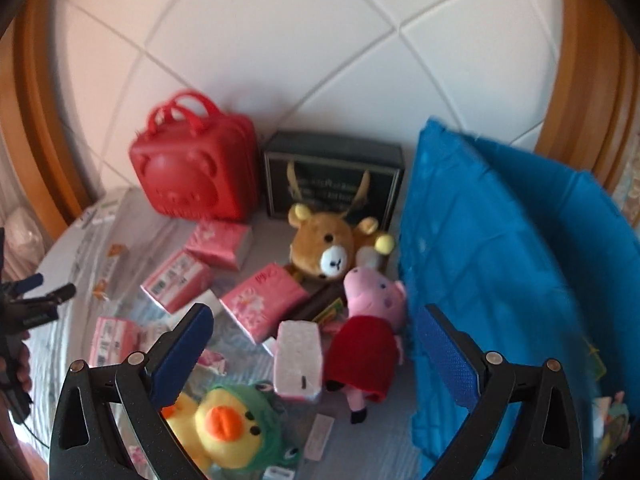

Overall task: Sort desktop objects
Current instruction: 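Grasp the orange-and-white ointment box with left tool while right tool grasps the brown teddy bear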

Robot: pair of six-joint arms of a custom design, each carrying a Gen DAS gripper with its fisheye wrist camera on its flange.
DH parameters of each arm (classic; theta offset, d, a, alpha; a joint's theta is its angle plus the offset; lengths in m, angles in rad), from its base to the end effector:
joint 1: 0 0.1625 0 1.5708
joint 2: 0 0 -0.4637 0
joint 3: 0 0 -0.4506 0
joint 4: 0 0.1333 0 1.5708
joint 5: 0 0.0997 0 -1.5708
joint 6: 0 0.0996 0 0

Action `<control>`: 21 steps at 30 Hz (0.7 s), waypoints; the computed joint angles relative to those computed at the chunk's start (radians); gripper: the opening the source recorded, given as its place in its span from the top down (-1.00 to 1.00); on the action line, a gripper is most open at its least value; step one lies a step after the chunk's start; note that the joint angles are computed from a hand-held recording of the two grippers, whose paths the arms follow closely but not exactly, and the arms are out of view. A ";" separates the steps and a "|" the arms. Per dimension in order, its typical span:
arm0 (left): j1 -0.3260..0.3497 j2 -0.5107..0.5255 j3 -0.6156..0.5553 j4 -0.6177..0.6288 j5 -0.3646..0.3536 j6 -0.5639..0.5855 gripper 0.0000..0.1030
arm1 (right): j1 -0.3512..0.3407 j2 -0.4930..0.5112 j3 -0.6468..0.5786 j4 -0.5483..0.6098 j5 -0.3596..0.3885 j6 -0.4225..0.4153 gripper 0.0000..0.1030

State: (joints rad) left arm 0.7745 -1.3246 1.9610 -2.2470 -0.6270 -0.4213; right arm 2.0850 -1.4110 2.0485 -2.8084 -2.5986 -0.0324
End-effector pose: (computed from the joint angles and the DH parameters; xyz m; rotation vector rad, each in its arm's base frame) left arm -0.2630 -0.5567 0.2900 0.4045 2.2569 -0.7066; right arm 0.3110 -0.4528 0.3659 0.2147 -2.1310 0.9181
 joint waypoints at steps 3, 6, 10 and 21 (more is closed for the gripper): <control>0.082 0.058 -0.053 0.013 0.019 0.017 -0.89 | -0.089 0.059 -0.045 0.033 0.055 -0.003 -1.00; 0.157 0.117 -0.112 0.037 0.052 0.020 -0.89 | -0.183 0.135 -0.115 0.039 0.098 -0.001 -1.00; 0.232 0.178 -0.171 0.025 0.084 0.042 -0.89 | -0.276 0.222 -0.217 0.076 0.128 0.048 -1.00; 0.322 0.293 -0.293 0.072 0.080 0.050 -0.85 | -0.374 0.351 -0.401 0.214 0.182 0.105 -1.00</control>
State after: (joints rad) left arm 1.0967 -1.0320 1.6684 -2.1753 -0.5465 -0.3711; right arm 1.7106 -1.0598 1.6472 -2.5940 -2.4165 0.0724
